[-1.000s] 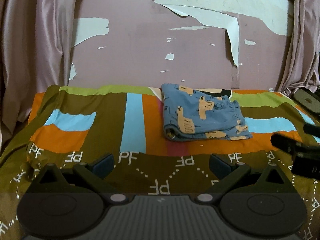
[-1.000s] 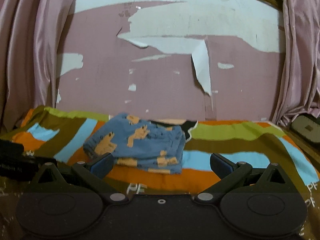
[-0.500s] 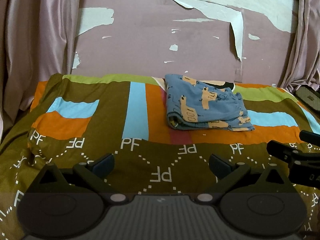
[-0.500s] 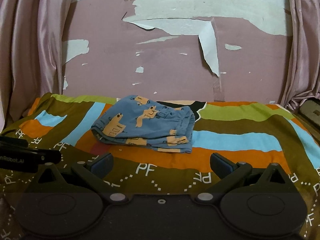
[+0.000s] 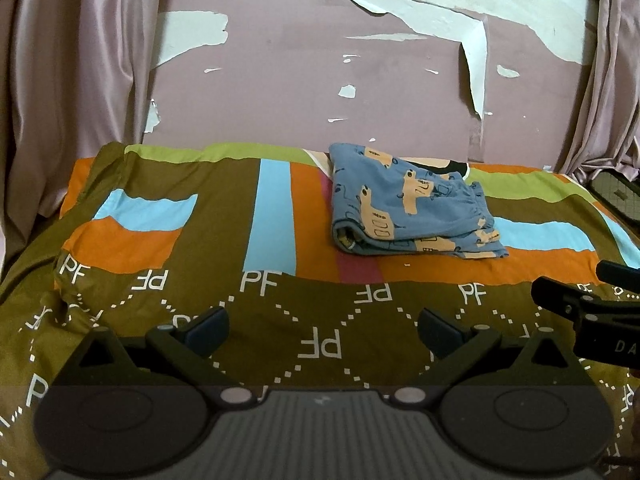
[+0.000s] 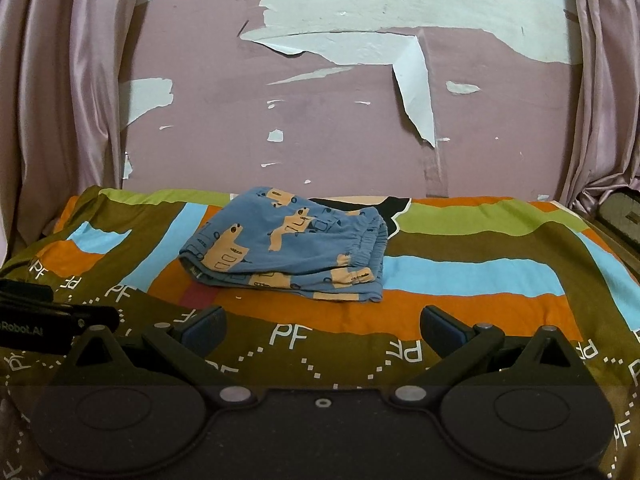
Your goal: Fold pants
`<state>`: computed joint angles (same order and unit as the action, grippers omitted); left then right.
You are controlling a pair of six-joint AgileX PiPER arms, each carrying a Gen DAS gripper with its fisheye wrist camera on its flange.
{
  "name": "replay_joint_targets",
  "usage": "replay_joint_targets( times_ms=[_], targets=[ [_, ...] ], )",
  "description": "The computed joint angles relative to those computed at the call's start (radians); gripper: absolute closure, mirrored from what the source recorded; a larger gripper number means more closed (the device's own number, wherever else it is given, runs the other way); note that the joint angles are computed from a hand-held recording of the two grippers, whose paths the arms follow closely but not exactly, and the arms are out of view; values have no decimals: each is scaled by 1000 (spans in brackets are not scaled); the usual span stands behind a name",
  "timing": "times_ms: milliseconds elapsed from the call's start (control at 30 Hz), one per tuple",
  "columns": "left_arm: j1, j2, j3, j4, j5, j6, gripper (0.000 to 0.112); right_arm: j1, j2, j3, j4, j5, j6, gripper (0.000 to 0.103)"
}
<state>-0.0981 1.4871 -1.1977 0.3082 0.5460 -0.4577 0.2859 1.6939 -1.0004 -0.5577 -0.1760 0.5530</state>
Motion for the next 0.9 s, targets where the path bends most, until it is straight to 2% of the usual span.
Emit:
replay_joint_targets(
  times_ms=[900],
  targets=[
    [-1, -3, -1, -2, 6, -8, 10, -5, 11, -4, -59, 2, 60, 1]
  ],
)
